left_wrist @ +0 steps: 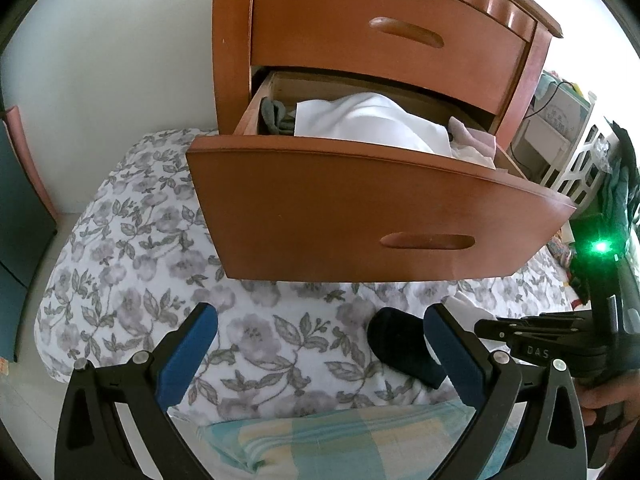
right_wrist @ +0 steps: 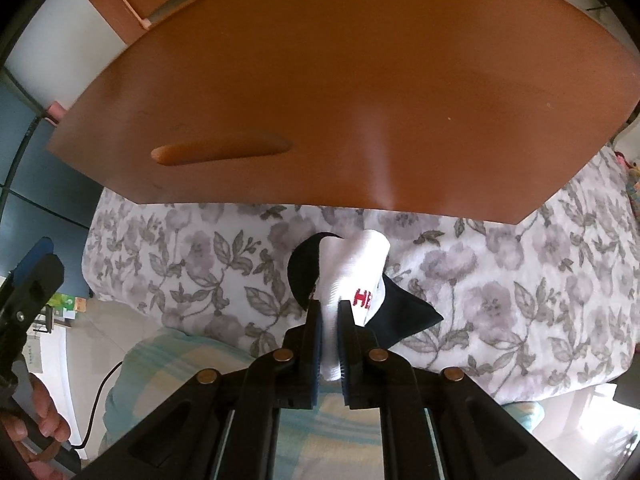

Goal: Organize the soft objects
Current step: 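Lower the shirt onto the black cloth on the sheet with the right gripper, then open the right gripper and withdraw it up from the shirt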

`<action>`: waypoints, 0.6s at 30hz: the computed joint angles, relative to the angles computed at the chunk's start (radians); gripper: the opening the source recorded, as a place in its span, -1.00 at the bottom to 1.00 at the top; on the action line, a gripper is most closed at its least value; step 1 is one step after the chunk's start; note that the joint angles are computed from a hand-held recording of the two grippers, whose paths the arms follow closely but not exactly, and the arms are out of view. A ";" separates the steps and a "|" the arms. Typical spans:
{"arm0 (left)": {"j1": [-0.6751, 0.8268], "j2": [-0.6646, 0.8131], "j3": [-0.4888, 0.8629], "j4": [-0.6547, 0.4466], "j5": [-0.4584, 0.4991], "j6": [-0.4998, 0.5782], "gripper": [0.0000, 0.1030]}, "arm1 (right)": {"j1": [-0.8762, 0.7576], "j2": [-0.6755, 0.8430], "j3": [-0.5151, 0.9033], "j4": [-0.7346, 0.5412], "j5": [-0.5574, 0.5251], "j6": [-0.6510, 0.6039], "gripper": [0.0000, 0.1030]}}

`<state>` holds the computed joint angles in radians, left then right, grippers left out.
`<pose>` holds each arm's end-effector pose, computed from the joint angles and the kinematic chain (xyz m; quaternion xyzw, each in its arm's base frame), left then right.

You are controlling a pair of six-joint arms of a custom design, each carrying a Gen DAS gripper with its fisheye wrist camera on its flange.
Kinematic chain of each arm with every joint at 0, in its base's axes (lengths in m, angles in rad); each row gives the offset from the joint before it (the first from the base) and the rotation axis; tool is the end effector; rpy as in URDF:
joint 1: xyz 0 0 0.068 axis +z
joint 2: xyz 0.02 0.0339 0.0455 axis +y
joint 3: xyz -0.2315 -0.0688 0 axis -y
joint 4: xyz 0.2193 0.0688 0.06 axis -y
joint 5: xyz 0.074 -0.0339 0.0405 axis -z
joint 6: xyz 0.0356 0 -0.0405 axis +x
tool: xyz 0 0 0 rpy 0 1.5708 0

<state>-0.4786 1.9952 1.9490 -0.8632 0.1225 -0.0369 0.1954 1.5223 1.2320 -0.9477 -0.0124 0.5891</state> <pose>0.3569 -0.1901 0.2880 0.2262 0.9168 -0.1386 0.2986 0.2666 0.0532 0.2359 0.1919 0.9673 0.0690 0.1507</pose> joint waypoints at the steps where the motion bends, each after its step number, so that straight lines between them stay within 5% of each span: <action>1: 0.000 -0.002 -0.002 0.001 0.001 0.001 0.99 | 0.000 -0.001 0.000 -0.001 -0.001 0.000 -0.81; 8: -0.002 -0.014 -0.010 0.003 -0.002 -0.001 0.99 | 0.013 -0.003 0.014 -0.026 0.033 0.007 -0.32; 12: -0.001 -0.020 -0.015 0.005 -0.001 0.000 0.99 | 0.020 -0.002 0.023 -0.038 0.051 0.004 0.14; 18: -0.001 -0.021 -0.016 0.006 0.000 0.000 0.99 | 0.023 0.000 0.028 -0.044 0.064 -0.002 0.49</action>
